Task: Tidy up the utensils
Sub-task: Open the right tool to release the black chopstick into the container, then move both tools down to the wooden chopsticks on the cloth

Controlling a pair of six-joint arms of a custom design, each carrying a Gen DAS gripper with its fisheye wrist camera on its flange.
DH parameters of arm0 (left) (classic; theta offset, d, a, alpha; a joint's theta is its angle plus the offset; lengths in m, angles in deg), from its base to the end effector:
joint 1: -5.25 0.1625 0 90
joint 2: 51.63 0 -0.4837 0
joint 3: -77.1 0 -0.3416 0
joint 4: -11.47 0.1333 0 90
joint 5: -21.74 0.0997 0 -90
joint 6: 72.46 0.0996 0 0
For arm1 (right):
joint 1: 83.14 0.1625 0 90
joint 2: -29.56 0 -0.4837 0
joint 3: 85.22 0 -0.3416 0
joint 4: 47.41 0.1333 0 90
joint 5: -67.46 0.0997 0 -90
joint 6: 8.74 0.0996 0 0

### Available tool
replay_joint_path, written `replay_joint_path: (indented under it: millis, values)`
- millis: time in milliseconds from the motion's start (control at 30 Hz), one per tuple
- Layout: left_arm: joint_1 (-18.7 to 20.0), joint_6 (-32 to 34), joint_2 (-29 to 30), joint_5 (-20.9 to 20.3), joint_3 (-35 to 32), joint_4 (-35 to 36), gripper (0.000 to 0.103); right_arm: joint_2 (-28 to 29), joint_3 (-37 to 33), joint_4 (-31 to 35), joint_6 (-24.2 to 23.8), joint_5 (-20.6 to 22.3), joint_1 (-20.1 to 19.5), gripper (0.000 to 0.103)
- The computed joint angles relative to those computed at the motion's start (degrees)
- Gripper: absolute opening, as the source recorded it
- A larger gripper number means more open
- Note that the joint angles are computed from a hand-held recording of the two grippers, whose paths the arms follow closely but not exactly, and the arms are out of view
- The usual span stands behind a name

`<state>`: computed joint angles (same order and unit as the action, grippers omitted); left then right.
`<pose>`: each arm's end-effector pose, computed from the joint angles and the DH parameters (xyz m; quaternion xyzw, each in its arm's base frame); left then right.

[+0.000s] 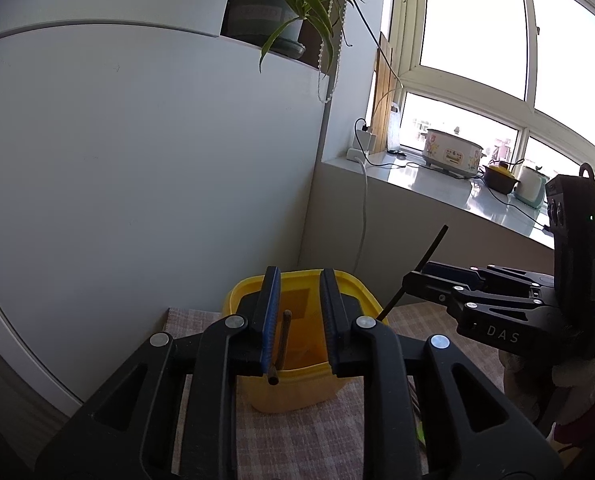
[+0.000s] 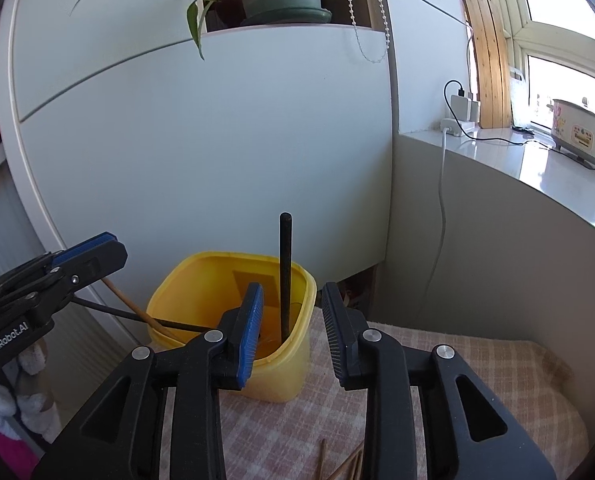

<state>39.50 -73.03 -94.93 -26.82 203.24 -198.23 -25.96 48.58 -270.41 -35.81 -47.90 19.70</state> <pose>-0.3170 -0.4569 0.1554 0.3118 0.8382 -0.4191 0.1564 0.1938 -0.4423 0.2562 0.2009 -0.8489 0.4208 0.2490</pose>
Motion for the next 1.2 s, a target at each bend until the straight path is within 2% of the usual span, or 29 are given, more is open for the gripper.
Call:
replay_joint_path:
  millis: [67, 500, 667, 767, 933, 1200]
  values:
    - [-0.4, -0.1, -0.2, 0.5, 0.4, -0.3, 0.019, -0.1, 0.8, -1.6, -0.3, -0.3, 0.3, 0.043]
    - [-4.7, -1.1, -1.1, 3.8, 3.6, -2.5, 0.02, -3.9, 5.8, -4.9, 0.1, 0.3, 0.6, 0.044]
    - [-6.9, -1.7, -1.3, 4.7, 5.1, -2.9, 0.02, -5.3, 8.0, -7.3, -0.3, 0.3, 0.2, 0.05]
    - [-8.1, -1.7, -1.0, 4.5, 5.4, -1.6, 0.02, -6.0, 9.7, -9.7, -0.7, 0.3, -0.5, 0.055]
    - [-9.2, -2.5, 0.1, 3.3, 5.0, 1.1, 0.02, -7.6, 12.2, -11.2, -0.2, 0.3, -2.3, 0.055]
    - [-8.9, -5.6, 1.8, -1.2, 4.8, 7.2, 0.02, -9.1, 16.3, -13.0, -0.6, 0.0, -6.2, 0.055]
